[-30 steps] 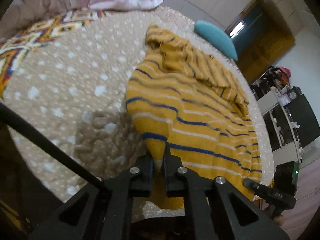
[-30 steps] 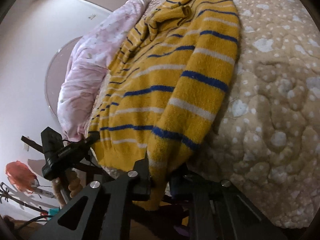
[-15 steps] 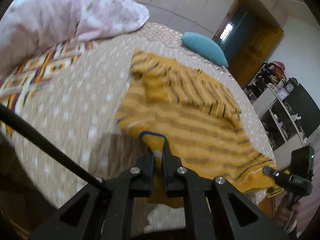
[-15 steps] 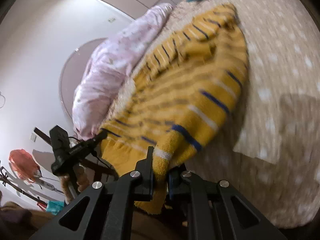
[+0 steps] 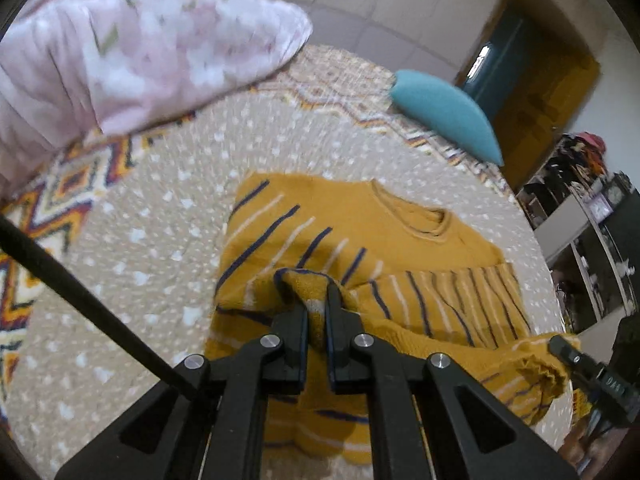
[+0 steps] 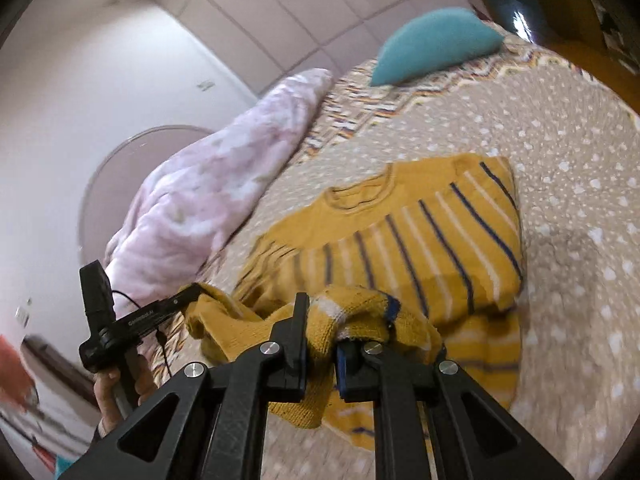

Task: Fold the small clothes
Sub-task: 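Lay the hem down over the sweater and open both grippers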

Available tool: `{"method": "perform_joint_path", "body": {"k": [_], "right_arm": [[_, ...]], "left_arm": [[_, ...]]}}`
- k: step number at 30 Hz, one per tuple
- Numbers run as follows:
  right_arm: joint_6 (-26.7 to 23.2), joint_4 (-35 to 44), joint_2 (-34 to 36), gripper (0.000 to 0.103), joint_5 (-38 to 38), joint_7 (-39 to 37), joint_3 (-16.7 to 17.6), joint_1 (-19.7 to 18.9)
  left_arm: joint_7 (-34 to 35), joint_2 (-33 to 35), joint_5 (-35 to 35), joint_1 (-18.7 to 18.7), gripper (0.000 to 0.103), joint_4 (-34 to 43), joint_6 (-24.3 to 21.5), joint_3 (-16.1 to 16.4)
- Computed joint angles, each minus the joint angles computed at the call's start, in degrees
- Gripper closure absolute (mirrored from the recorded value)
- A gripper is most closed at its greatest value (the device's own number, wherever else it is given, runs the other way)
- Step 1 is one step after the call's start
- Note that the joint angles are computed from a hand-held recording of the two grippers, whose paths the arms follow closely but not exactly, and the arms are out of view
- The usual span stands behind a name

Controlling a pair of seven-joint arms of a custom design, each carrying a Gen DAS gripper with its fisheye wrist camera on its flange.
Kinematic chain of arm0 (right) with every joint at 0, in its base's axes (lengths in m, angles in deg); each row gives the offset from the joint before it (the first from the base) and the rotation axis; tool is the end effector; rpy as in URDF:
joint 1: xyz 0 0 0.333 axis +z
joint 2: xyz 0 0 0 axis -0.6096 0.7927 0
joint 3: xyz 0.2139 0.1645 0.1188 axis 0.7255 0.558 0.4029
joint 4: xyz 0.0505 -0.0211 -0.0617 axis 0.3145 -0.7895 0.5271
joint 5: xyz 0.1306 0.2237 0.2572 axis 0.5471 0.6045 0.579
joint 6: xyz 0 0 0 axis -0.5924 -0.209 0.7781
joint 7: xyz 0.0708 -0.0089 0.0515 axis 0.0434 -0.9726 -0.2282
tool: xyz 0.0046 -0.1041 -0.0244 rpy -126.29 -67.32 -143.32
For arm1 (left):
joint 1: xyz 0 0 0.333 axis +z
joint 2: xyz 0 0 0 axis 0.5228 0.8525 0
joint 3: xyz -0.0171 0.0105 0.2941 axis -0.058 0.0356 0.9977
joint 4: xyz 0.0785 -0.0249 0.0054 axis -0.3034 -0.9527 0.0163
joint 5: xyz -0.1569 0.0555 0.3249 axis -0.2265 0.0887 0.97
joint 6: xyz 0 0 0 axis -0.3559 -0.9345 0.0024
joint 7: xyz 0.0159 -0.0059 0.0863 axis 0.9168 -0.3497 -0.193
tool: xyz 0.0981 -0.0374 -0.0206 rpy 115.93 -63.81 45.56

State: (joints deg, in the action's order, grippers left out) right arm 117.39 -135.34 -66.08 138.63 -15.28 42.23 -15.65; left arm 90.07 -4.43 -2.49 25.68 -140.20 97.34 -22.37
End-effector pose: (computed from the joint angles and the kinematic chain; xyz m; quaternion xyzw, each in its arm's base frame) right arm 0.5051 0.2217 0.4650 -0.6258 0.6269 0.0280 0.4632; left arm 0.5059 -0.1268 0.4954 -0.7383 0.5788 -0.3198 0.1329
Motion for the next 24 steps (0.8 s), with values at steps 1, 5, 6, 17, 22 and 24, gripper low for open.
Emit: {"method": "perform_joint_path", "body": {"k": [1,5,6,17,22,24], "right_arm": [[-0.1,1.3,1.7,0.091,-1.7,1.7,-0.2,-0.1],[-2.6,5.3,7.0,0.091,-3.5,4.7,0.0,-2.3],[-3.6,6.4,8.1,0.091,-3.2,4.7,0.3,-3.1],[-8.5,19.1,20.3,0.078,-6.4,18.0,1.9,-8.9],[-9.7,22.6,22.6,0.076,-17.9,26.5,2.0,-9.1],[-9.3,23.1,22.4,0.072,-20.9,27.6,2.6,-9.5]], "left_arm": [[0.8,1.1,-1.0,-0.3,0.096,0.8,-0.4,0.3],[2.0,5.1,-0.6,0.1,0.096,4.2,-2.0,0.2],[2.6,5.7,-1.4,0.1,0.094,4.8,-2.2,0.3],[-4.2,8.1,-3.0,2.7,0.052,8.2,-0.1,1.3],[-5.7,5.9,0.5,4.0,0.052,6.9,-1.7,1.8],[-5.4,3.9,0.9,4.3,0.052,4.6,-1.9,1.9]]}}
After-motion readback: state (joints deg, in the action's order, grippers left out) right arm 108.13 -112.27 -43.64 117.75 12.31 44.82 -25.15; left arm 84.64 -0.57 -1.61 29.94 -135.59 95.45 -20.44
